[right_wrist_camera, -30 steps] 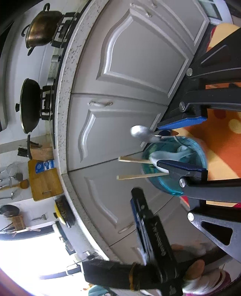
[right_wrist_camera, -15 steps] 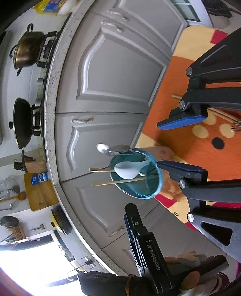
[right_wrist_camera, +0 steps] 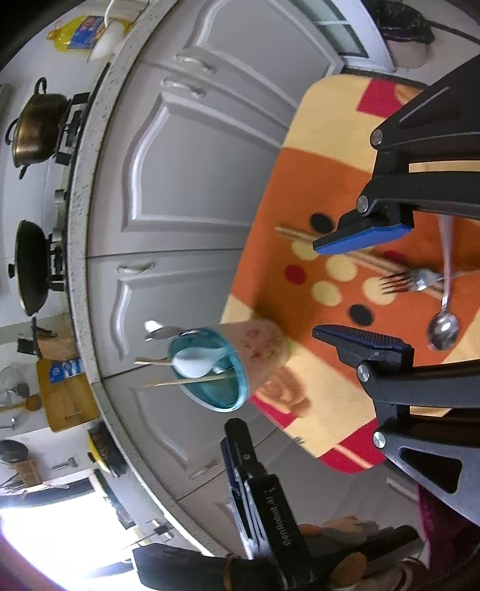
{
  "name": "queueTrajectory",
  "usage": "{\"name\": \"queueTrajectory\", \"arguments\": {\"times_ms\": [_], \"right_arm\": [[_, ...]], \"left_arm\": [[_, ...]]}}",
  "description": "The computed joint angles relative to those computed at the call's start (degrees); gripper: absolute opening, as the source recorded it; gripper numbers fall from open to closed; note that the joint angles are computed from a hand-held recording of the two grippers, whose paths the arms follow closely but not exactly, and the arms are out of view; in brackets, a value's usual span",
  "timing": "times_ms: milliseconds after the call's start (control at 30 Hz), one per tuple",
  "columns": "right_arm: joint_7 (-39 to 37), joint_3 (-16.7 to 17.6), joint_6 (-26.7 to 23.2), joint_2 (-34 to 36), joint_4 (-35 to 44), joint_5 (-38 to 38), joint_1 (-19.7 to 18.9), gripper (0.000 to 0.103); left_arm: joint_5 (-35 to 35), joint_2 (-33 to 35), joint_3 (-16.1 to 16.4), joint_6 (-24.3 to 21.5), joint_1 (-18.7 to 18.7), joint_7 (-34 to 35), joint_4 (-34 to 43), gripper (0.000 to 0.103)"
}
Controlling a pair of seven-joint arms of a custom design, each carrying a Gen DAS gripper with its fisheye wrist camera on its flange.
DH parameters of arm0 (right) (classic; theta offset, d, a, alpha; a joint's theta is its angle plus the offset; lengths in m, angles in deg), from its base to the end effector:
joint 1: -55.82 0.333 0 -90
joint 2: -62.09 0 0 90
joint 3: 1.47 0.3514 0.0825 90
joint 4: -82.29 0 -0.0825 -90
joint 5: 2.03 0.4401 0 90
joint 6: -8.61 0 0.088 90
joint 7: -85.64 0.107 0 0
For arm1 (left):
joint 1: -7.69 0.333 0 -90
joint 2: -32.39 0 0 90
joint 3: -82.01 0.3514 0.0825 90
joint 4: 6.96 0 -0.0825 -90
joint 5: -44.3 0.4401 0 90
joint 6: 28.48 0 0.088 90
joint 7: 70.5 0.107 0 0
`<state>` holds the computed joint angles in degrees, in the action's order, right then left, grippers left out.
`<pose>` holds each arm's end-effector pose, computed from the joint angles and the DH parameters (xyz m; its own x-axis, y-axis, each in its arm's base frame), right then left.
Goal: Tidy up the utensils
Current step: 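Open both grippers and withdraw them from the floral cup, then move both grippers toward the metal spoon and silver fork on the cloth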
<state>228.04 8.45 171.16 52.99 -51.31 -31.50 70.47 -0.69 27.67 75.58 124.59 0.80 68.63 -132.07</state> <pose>0.5041 0.2614 0.4741 0.0123 -0.9908 -0.1348 -0.7606 0.0782 -0.6444 0.5906 -0.1193 0.4883 -0.5108 -0.8460 0.1525 -0.6859 0.2942 -0.6656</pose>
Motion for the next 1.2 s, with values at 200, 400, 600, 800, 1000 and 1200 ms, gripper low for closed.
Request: {"name": "queueTrajectory", "arguments": {"times_ms": [200, 400, 600, 800, 1000, 1200], "right_arm": [[-4.4, -0.8, -2.2, -4.0, -5.4, 5.7, 1.1, 0.038], [-9.3, -1.4, -3.3, -6.6, -10.4, 12.9, 2.3, 0.039], [-15.0, -3.1, -0.7, -7.1, -15.3, 22.5, 5.5, 0.04], [-17.3, -3.2, 1.0, -5.8, -16.4, 28.3, 5.8, 0.04], [-19.2, -3.1, 2.0, -5.1, -15.6, 29.7, 5.5, 0.04], [-24.0, -4.4, 3.1, -2.6, -13.1, 31.7, 6.0, 0.04]], "left_arm": [[1.5, -0.6, 0.3, -7.3, 0.0, 0.7, -1.2, 0.035], [3.2, 0.3, 0.7, -19.1, 1.1, 1.4, -1.4, 0.035], [6.7, 1.5, -0.1, -25.9, 2.3, 1.6, -2.5, 0.035], [9.4, 3.7, -1.0, -30.6, 2.5, 0.3, -2.4, 0.035], [10.2, 5.0, -2.0, -31.2, 2.1, -0.4, -2.0, 0.035], [12.9, 6.0, -2.7, -31.2, 1.6, -0.9, -1.5, 0.024]]}}
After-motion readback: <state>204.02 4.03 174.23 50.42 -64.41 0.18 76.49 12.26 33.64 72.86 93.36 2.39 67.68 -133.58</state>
